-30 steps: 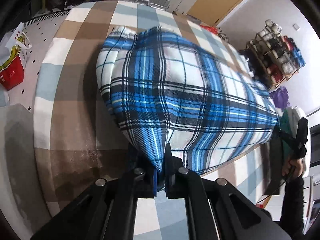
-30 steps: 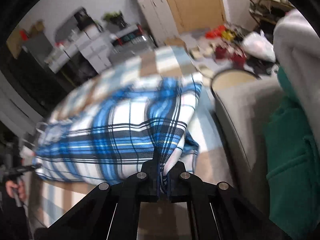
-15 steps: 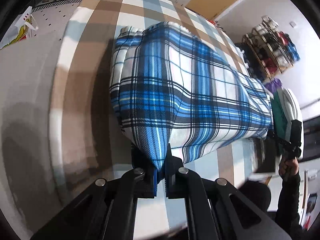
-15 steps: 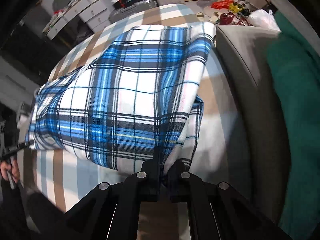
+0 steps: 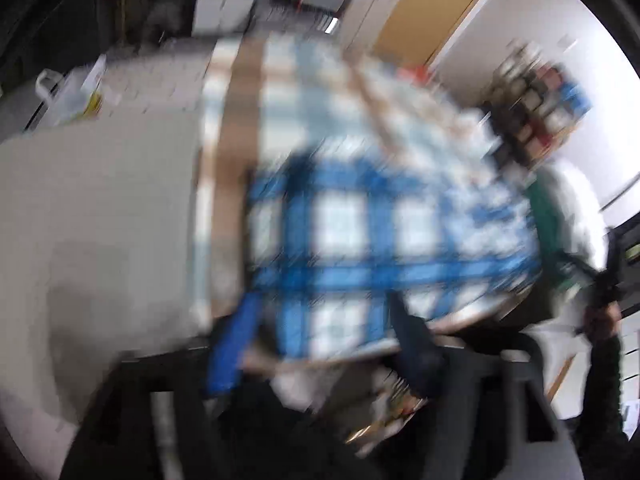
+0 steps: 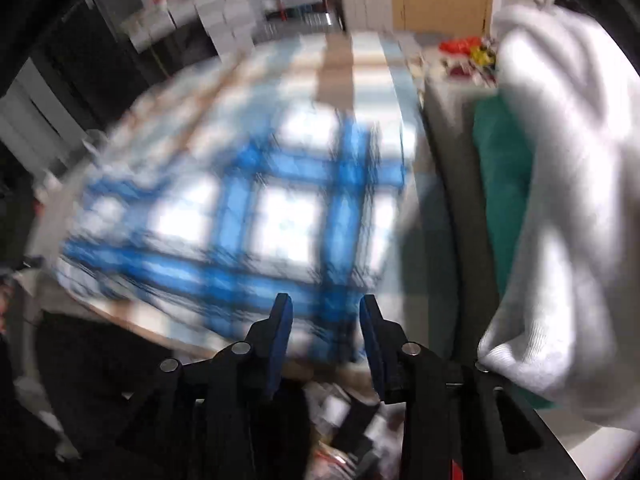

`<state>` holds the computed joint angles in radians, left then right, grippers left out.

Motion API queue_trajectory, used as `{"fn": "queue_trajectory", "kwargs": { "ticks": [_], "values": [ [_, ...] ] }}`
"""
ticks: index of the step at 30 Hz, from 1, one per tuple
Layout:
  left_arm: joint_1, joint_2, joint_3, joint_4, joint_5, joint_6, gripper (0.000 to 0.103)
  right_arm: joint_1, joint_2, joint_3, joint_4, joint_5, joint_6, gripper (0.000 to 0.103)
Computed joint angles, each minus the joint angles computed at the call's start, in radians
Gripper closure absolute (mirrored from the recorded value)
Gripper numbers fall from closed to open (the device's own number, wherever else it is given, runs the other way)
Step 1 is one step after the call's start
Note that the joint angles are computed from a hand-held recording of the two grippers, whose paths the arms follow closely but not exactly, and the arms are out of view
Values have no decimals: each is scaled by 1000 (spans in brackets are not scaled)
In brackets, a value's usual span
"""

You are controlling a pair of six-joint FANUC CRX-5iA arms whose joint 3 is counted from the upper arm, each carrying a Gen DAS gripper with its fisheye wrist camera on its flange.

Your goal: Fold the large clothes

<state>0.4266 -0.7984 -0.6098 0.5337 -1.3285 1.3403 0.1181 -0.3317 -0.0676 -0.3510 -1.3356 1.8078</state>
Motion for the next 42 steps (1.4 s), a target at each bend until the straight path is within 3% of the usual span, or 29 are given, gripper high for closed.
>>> {"fn": "queue_trajectory", "kwargs": {
  "ticks": [1, 2, 3, 5, 9, 11, 13, 14, 15, 17, 19, 22, 26, 29, 31, 33, 35, 37, 39, 40, 42],
  "values": [
    [-8, -4, -9, 47, 36, -32, 21, 16, -16, 6, 2, 32, 18, 41],
    [-52, 11, -5, 62, 89, -35, 21, 33, -27, 11, 7, 54, 41, 24],
    [-113, 32, 4, 43, 147, 0, 21, 58, -23, 22, 16, 75, 59, 18],
    [-213, 80, -14, 83, 275, -7, 21, 123, 12, 61, 24, 83, 104, 18],
    [-351, 195, -67, 179, 491, -21, 21, 290, 135, 104, 156, 78, 41, 18],
    [-360, 255, -102, 268, 548, -108, 21, 348, 181, 83, 223, 95, 42, 20],
    [-343, 284, -123, 294, 533, -112, 21, 399, 237, 57, 329, 136, 27, 20],
    [-326, 294, -123, 279, 509, -105, 21, 403, 275, 60, 358, 132, 8, 28],
    [-341, 293, -114, 256, 506, -79, 21, 385, 310, 85, 340, 95, 9, 61],
    [-316, 285, -118, 223, 491, -104, 21, 333, 394, 168, 262, -22, 13, 94],
    [-289, 262, -131, 205, 483, -93, 21, 322, 373, 151, 239, 1, 43, 95],
    [-259, 236, -168, 284, 443, -133, 21, 284, 328, 155, 168, 40, 43, 100],
    [-281, 224, -140, 196, 461, -42, 21, 251, 265, 128, 124, 198, 12, 100],
    [-311, 227, -112, 102, 469, 19, 21, 301, 280, 84, 218, 265, -72, 100],
    [-339, 257, -77, 12, 467, 78, 21, 385, 277, -15, 400, 337, -160, 100],
    [-358, 274, -46, -66, 446, 131, 21, 452, 315, -75, 571, 316, -234, 94],
    [-368, 282, -33, -97, 427, 150, 21, 456, 328, -64, 569, 291, -214, 96],
    [-369, 276, -26, -115, 415, 163, 21, 439, 295, -50, 539, 301, -237, 88],
    [-363, 263, -30, -111, 415, 166, 21, 405, 252, -11, 436, 307, -192, 61],
    [-360, 260, -29, -115, 414, 171, 21, 388, 226, 25, 346, 299, -123, 52],
    [-347, 242, -37, -117, 408, 174, 21, 378, 220, 95, 208, 250, 14, 20]
  ]
}}
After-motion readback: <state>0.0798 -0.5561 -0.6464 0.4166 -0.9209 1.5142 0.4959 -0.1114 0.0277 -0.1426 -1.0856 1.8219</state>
